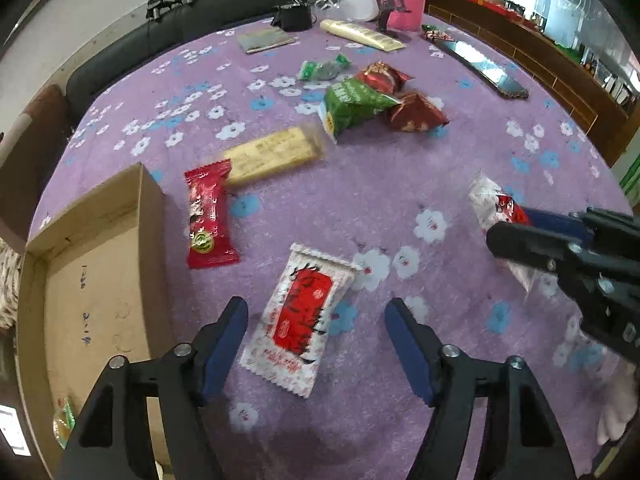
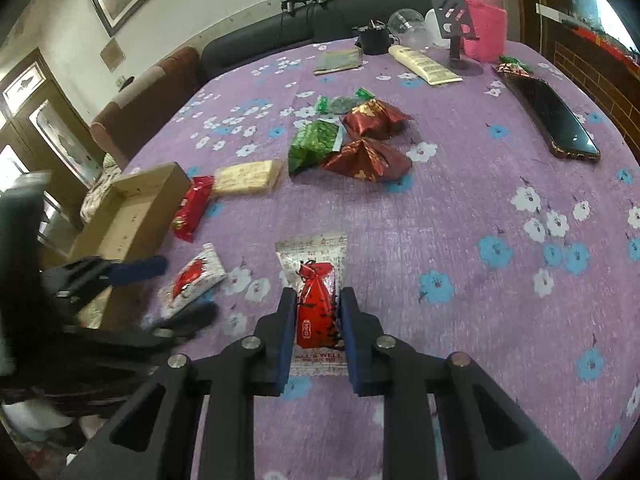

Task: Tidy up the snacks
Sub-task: 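Grasp the white-red snack packet with the left tool while the right tool grasps a red candy, then carry both packets over the cardboard tray to drop them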

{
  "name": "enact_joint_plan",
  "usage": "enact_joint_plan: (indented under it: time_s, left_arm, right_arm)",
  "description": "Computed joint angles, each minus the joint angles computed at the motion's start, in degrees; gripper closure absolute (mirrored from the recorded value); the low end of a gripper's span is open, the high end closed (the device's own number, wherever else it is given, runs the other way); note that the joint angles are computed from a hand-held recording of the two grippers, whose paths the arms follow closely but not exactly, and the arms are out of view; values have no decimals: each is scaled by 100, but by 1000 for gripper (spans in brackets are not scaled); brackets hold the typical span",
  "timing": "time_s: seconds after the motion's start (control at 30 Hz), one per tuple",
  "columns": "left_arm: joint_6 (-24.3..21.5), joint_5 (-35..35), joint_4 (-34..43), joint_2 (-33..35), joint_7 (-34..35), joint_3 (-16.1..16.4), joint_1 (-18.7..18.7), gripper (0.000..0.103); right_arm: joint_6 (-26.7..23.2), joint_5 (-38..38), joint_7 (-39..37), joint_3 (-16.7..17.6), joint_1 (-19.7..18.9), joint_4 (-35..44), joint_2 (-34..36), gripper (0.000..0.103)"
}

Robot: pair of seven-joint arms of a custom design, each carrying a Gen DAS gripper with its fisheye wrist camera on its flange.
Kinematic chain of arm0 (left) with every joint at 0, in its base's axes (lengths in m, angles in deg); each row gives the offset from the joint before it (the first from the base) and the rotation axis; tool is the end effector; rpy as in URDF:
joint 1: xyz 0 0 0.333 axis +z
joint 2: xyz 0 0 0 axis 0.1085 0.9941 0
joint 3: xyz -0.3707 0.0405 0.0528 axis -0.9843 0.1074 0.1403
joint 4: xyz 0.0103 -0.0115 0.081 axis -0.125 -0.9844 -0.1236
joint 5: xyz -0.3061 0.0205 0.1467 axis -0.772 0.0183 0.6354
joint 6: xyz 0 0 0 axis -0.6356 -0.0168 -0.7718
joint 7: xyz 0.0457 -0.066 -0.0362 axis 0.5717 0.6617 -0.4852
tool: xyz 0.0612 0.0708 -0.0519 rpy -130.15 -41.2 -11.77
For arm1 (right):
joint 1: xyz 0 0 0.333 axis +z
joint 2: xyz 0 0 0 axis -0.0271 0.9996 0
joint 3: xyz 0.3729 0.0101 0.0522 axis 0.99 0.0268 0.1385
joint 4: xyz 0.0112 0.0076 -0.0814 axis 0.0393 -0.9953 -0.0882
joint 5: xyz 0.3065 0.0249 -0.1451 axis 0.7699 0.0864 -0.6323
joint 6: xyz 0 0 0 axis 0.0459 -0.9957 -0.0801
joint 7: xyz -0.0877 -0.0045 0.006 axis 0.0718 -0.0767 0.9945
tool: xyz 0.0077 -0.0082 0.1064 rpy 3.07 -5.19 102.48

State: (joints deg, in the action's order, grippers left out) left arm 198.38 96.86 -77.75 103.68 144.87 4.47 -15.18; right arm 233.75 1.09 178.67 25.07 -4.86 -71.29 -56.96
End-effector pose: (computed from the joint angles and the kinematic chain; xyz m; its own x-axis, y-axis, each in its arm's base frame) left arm 0.5833 -0.2690 0.4359 -0.2705 -0.9613 -0.0527 -0.8568 0.2654 -0.4421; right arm 0.5777 0.2418 0.4171 0.2799 -0.9101 -0.3054 -0.8210 -0.0620 -0.5675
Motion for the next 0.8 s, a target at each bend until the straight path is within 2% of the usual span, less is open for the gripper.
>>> enact_joint_plan:
  time_s: [0.03, 0.07, 0.1, 0.13, 0.23, 0.33, 0.47, 0.7, 0.8]
  left_arm:
    - [93, -261, -51, -11, 143, -160, 157, 49]
    - [188, -301, -112, -39, 110, -135, 151, 57]
    - [252, -183, -169, -73, -29, -3, 47, 71]
    - [313, -223, -237, -108, -40, -15, 64, 72]
    - [492, 153, -431, -217, -476, 266, -176, 74]
    - [711, 186, -643, -355, -645, 239, -137, 74]
    - [971, 626, -921, -587, -1202, 460, -314, 74]
    - [1770, 1246, -1655, -1158, -2136, 550, -272, 74]
    - [1993, 1797, -1867, -1397, -2721, 676, -291, 74]
  right_arm:
    - [21, 18, -32, 99, -82, -27, -13, 82]
    - [50, 36, -69, 217, -181, -64, -29, 82]
    - [97, 52, -110, 362, -301, -114, -45, 82]
    - [115, 48, -128, 446, -378, -133, -41, 82]
    - [177, -5, -102, 514, -444, -209, -76, 82]
    - [230, -62, -25, 584, -519, -273, -75, 82]
    - [282, -174, 81, 705, -652, -360, -86, 82]
    - [371, -430, 264, 942, -873, -499, -154, 82]
    - [384, -540, 328, 1044, -937, -541, -203, 82]
